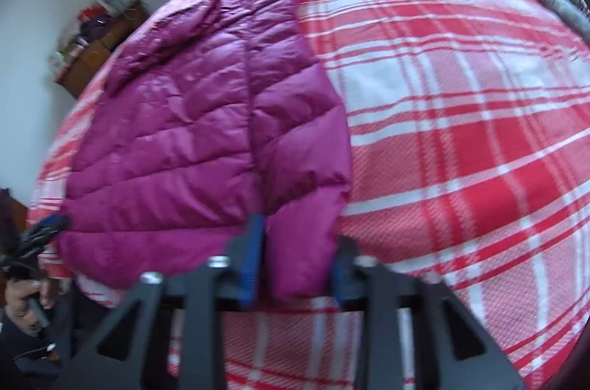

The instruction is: Fold large clothes

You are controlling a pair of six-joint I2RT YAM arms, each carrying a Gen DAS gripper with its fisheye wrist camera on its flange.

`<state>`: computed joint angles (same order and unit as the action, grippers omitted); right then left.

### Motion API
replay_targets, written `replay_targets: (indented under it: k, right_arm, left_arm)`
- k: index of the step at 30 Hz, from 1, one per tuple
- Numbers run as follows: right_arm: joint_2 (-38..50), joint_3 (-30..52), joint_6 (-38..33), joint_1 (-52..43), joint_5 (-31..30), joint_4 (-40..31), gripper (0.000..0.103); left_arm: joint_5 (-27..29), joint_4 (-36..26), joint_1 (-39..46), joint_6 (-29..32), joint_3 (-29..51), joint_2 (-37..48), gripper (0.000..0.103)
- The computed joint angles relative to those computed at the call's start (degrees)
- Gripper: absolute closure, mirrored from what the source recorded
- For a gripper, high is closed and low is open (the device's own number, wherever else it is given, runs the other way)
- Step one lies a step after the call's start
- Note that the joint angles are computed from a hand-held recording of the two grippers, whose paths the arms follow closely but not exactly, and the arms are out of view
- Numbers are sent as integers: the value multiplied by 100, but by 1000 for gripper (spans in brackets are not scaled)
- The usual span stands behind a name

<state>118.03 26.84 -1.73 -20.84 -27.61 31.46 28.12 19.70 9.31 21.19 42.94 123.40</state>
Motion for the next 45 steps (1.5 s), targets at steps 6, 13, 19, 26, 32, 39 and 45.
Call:
replay_targets:
  k: [6, 13, 19, 26, 32, 39, 45]
  right_arm:
    - [-999, -715, -183, -348, -690, 165, 91]
    - [-4339, -1295, -664, -1575, -2156, -1890, 93]
    - [-6315, -1205, -1008, -2511, -3117, -3737, 93]
    - [-6103, -1094, 80, -1909, -2645, -2511, 93]
    - [-3796, -260, 1187, -638, -1507, -641, 93]
    - [-1566, 1534, 1649, -129, -701, -581, 93]
    - [-302, 2808, 1794, -13, -248, -1004, 93]
  left_arm:
    - [1184, -848, 665, 364, -149, -918, 95]
    - [2866, -2881, 1539, 1330, -81, -2681, 97]
    - [3865, -5455, 2198, 2839, 642, -2986, 97]
    - [3668, -4836, 1822, 2025, 1073, -2604, 97]
    - [2927, -3454, 1067, 413, 2278, -1123, 97]
    - [2024, -3303, 415, -811, 4304, 518, 95]
    - [1692, -3450, 214, -1370, 5534, 1213, 93]
